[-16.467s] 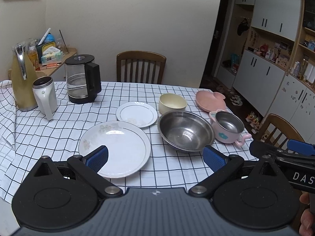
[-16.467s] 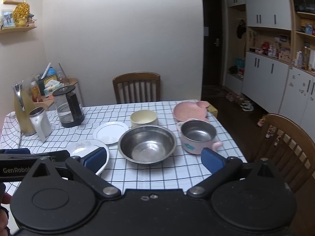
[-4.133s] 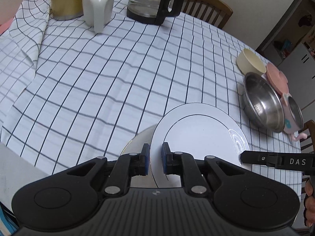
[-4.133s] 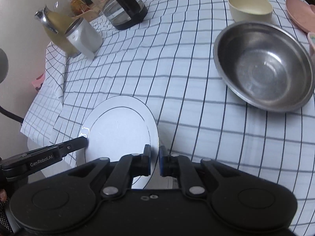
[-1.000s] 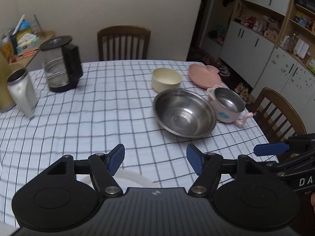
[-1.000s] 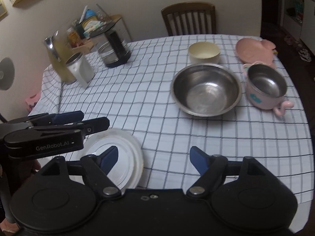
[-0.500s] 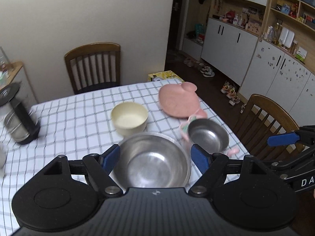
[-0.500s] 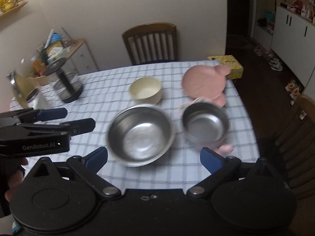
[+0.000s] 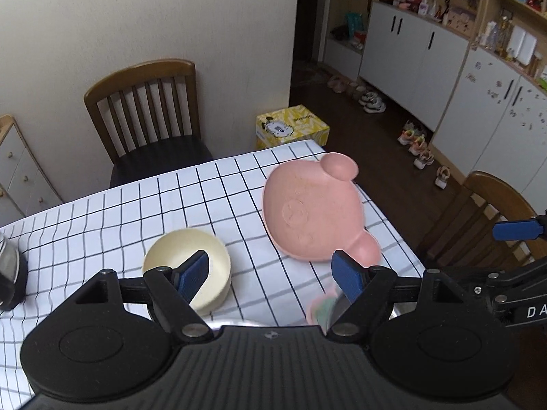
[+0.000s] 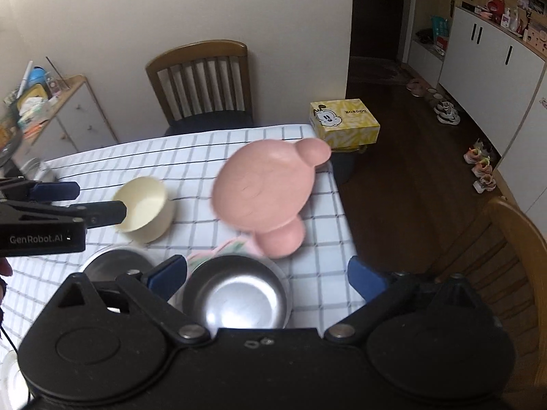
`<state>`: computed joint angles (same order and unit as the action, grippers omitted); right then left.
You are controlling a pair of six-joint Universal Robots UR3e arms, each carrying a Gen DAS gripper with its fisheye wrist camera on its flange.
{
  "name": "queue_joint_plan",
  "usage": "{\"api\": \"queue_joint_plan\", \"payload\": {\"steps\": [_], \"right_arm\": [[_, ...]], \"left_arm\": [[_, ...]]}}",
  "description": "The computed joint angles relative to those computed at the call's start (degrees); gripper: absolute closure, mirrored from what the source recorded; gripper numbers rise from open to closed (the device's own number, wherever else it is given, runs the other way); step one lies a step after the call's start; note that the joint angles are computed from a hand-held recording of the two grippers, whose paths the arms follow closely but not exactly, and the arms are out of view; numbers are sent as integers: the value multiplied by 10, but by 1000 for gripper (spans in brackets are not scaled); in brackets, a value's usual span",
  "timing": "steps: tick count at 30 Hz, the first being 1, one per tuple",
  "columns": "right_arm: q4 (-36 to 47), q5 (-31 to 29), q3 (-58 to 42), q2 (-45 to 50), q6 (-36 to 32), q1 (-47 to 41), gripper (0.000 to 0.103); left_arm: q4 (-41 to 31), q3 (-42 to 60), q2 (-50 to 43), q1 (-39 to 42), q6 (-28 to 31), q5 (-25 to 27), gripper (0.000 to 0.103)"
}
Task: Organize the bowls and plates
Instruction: 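Close both grippers on the rim of the pink bear plate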
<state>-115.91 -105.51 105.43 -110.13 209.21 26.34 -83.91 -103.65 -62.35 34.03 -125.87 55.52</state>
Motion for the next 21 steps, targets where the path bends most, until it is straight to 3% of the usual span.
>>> {"api": "queue_joint_plan", "payload": {"steps": [4, 9, 14, 21], "right_arm": [[-49, 47, 30, 13, -84, -91, 2], [-103, 92, 45, 60, -165, -170, 4], [-154, 129, 40, 138, -221, -224, 12], [-213, 144, 14, 257, -226, -267, 28]], "left_arm": [[151, 8, -109, -108, -121, 57, 24], [272, 46, -238, -205, -206, 120, 24], [343, 98, -352, -268, -251, 175, 25], [376, 188, -495, -315, -287, 230, 25]]}}
